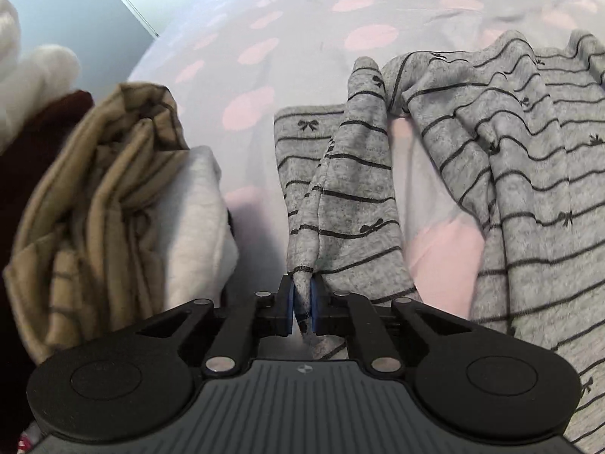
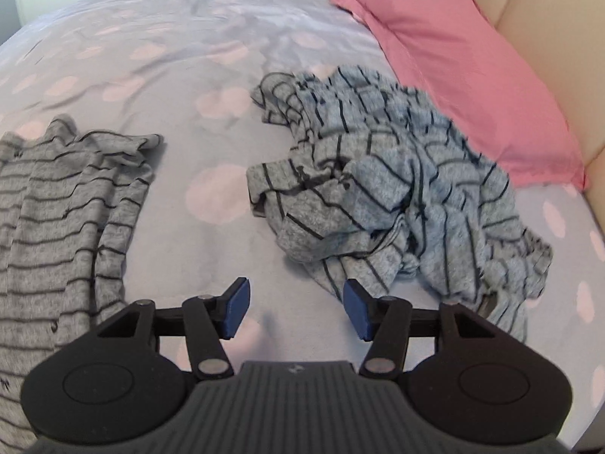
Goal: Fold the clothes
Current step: 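Grasp the shirt's hem edge with the left gripper while the right gripper pinches nearby fabric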
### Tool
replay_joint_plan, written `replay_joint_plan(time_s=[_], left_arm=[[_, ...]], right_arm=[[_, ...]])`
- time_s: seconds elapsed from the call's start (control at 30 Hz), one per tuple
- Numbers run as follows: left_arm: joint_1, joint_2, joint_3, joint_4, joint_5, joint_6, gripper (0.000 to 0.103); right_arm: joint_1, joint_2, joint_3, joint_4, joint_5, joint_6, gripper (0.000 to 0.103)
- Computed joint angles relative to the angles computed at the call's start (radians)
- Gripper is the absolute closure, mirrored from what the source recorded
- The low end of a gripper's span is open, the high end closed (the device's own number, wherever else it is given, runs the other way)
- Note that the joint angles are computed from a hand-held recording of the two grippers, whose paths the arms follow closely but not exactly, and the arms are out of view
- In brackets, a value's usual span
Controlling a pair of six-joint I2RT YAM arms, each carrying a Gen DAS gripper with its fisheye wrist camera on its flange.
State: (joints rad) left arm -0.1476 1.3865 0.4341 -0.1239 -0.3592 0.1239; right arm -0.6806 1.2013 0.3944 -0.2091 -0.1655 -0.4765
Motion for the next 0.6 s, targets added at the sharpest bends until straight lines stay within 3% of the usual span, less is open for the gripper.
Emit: replay_joint_plan(time_s=[0.17,0.3,0.37,0.6], left_arm=[[0.004,-0.107,-0.014,0.022,0.097,-0.006,0.086],[0.065,-0.111,0.039,0.034,0.269,-0.063,0.085],[0.11,-0.049,0.093,0.045,0.375,-0.114,0.085],[0.166,0.251,0.29,0.068,0.566,-0.213,0.085]], right_arm=[[0.022,0.061,0.024,0.026,-0.071,0.052,0.045],[0.075,0.109,0.054,0.058,-0.136,0.149,0.045],[0.119,0.15,0.074,0.086,-0.16,0.219,0.045],[0.282,0.345,0.176,0.196,-0.142,0.399,0.045]])
